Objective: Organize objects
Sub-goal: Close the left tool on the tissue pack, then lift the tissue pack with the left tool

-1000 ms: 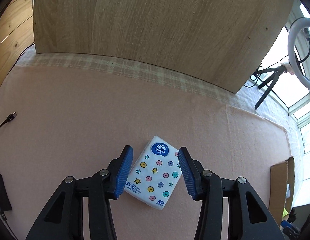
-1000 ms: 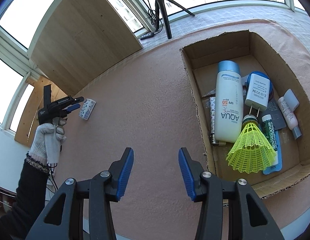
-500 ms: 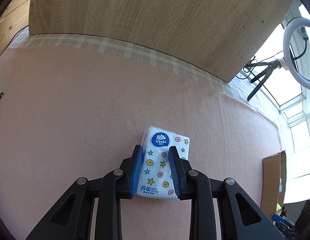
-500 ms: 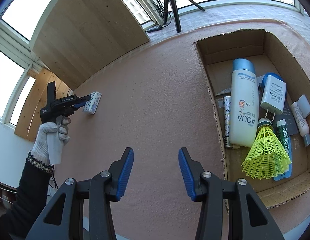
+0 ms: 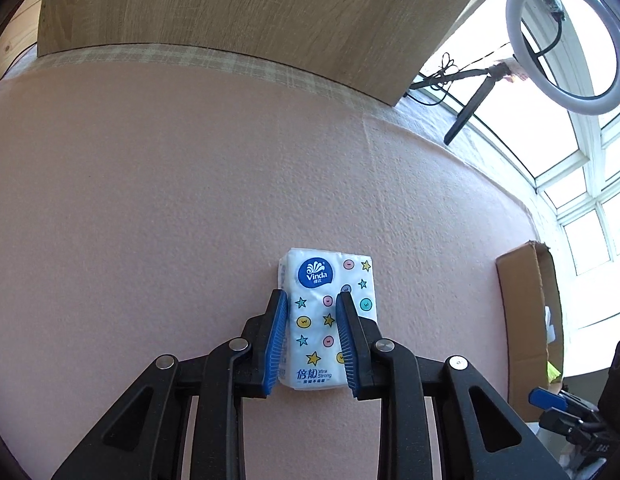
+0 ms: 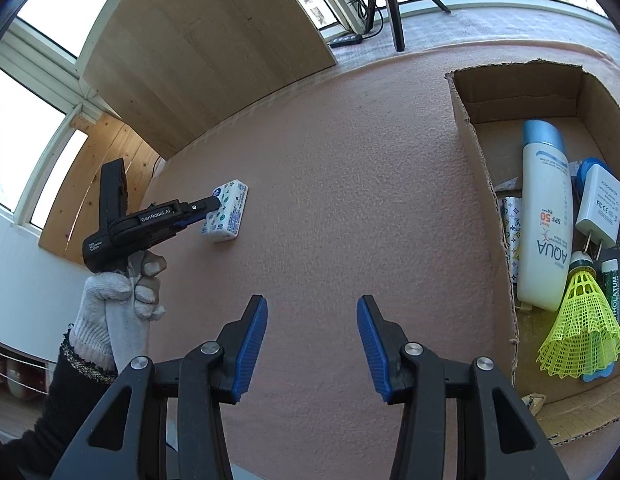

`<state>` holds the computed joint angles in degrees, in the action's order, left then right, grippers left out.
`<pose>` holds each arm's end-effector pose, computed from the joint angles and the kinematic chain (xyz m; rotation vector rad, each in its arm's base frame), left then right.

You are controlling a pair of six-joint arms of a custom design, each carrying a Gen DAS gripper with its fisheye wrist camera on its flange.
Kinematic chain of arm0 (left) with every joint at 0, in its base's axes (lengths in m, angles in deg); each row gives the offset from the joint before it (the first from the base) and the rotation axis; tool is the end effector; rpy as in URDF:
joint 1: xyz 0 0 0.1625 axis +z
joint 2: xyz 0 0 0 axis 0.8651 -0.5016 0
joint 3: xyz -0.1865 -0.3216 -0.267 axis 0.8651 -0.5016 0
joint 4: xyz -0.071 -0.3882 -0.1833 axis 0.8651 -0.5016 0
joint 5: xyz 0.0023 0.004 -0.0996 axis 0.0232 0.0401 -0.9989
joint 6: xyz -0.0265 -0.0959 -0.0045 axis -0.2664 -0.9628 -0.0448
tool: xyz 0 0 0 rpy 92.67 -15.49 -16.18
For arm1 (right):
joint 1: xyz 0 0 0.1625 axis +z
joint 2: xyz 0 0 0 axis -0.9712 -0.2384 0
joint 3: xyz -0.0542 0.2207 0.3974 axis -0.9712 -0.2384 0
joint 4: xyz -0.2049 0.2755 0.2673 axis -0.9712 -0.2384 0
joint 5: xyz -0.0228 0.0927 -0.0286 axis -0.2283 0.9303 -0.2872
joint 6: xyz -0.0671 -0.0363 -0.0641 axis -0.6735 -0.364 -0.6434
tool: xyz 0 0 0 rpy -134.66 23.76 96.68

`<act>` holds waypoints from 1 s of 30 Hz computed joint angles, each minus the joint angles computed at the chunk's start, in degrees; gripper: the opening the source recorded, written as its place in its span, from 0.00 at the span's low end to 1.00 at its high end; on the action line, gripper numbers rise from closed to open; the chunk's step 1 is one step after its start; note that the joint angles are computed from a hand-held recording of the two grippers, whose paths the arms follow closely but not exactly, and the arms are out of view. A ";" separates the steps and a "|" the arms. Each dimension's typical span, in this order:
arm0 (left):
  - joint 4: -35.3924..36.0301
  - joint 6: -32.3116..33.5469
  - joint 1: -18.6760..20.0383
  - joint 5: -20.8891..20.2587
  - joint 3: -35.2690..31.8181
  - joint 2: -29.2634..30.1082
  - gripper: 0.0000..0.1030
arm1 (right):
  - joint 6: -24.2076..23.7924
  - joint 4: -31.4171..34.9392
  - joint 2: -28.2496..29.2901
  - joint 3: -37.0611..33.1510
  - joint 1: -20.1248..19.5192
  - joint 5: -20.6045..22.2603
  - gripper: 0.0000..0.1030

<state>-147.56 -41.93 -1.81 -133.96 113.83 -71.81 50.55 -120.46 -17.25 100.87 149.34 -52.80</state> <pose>-0.1807 -0.6404 -0.0131 0.0280 2.7028 -0.6398 -0.0338 -0.5412 0.2658 0.3018 -2.8777 0.4222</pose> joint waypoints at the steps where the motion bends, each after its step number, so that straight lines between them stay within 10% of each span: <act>1: -1.05 -0.52 -0.80 0.20 0.85 0.31 0.27 | -0.03 0.14 0.05 -0.03 -0.04 0.11 0.42; 17: -7.28 -10.08 -9.95 -2.98 9.27 3.32 0.27 | -0.89 2.81 1.55 -0.57 -1.01 1.45 0.42; 23: -4.28 -9.91 -11.82 -2.13 10.59 2.67 0.49 | -1.55 4.77 3.45 -1.50 -0.50 1.53 0.42; 30: -4.71 -7.85 -11.82 -3.02 10.41 3.07 0.49 | -1.29 7.11 6.32 -2.84 0.48 1.36 0.42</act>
